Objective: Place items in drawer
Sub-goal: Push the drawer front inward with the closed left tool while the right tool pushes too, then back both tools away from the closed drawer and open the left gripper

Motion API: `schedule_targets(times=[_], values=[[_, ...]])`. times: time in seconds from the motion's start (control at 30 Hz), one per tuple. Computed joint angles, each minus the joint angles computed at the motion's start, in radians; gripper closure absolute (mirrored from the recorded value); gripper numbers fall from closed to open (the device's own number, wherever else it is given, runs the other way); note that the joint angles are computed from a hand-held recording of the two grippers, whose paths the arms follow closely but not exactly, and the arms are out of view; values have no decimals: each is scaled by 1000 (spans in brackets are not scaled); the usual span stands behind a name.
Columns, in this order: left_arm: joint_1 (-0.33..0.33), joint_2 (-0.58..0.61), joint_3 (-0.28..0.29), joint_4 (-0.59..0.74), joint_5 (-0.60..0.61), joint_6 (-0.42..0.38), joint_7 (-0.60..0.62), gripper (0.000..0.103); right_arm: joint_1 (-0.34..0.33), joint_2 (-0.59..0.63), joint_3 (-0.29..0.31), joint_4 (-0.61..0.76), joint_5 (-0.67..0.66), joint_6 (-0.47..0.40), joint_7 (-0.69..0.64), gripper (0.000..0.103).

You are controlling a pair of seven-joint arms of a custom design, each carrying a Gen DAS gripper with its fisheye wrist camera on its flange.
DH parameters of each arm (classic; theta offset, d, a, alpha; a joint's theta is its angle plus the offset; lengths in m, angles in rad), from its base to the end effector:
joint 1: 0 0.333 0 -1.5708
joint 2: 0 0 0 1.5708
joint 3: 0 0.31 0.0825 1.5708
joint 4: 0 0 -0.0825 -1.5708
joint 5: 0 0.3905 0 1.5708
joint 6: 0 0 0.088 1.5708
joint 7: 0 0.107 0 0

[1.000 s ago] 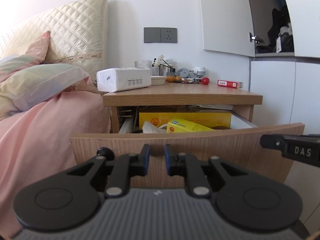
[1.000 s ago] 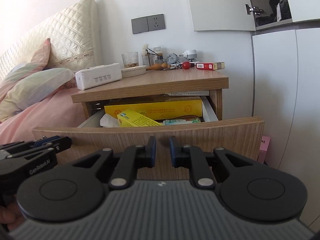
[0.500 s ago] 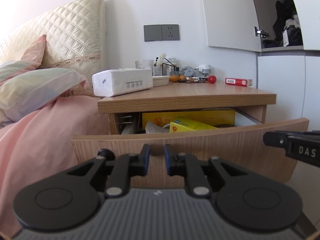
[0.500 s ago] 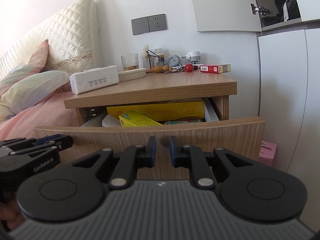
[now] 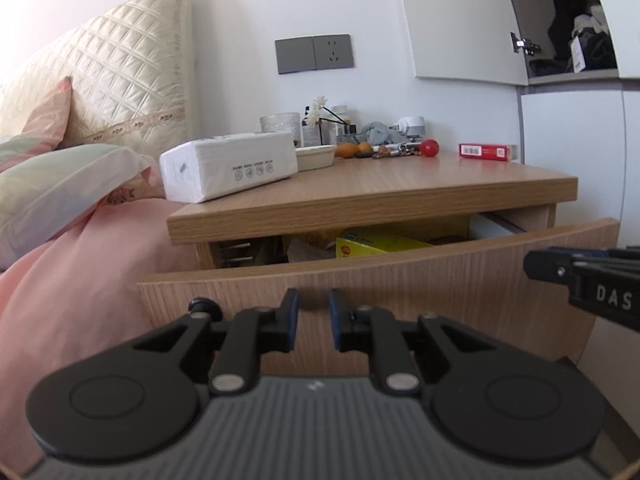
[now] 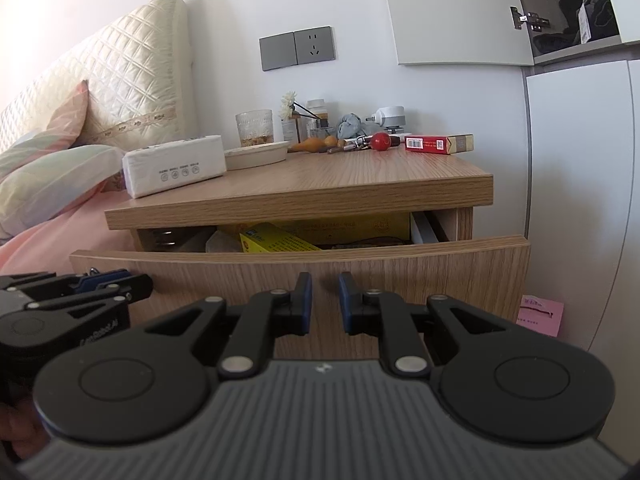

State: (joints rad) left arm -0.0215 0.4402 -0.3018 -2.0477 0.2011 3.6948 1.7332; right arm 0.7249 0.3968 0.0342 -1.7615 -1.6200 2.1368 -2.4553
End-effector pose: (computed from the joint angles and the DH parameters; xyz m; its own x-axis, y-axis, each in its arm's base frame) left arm 0.6044 -0.2063 0.3752 -0.4800 -0.8640 -0.1518 -0.2223 0.2872 -0.9317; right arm 0.5225 0.4333 0.3676 -0.3377 -0.9286 -0.1539 -0.2098 0.2337 -0.9494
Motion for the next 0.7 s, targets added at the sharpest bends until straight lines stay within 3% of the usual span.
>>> schedule_targets(times=[0.27,0.43,0.7], values=[[3,61,-20,111,12,-75,18,84,-20,23,-24,15,-60,27,65,86],[71,111,-93,186,77,-137,8,83,-49,19,-29,3,-40,55,127,86],[50,153,-91,236,51,-130,67,83,-59,26,-39,-12,-55,32,113,86]])
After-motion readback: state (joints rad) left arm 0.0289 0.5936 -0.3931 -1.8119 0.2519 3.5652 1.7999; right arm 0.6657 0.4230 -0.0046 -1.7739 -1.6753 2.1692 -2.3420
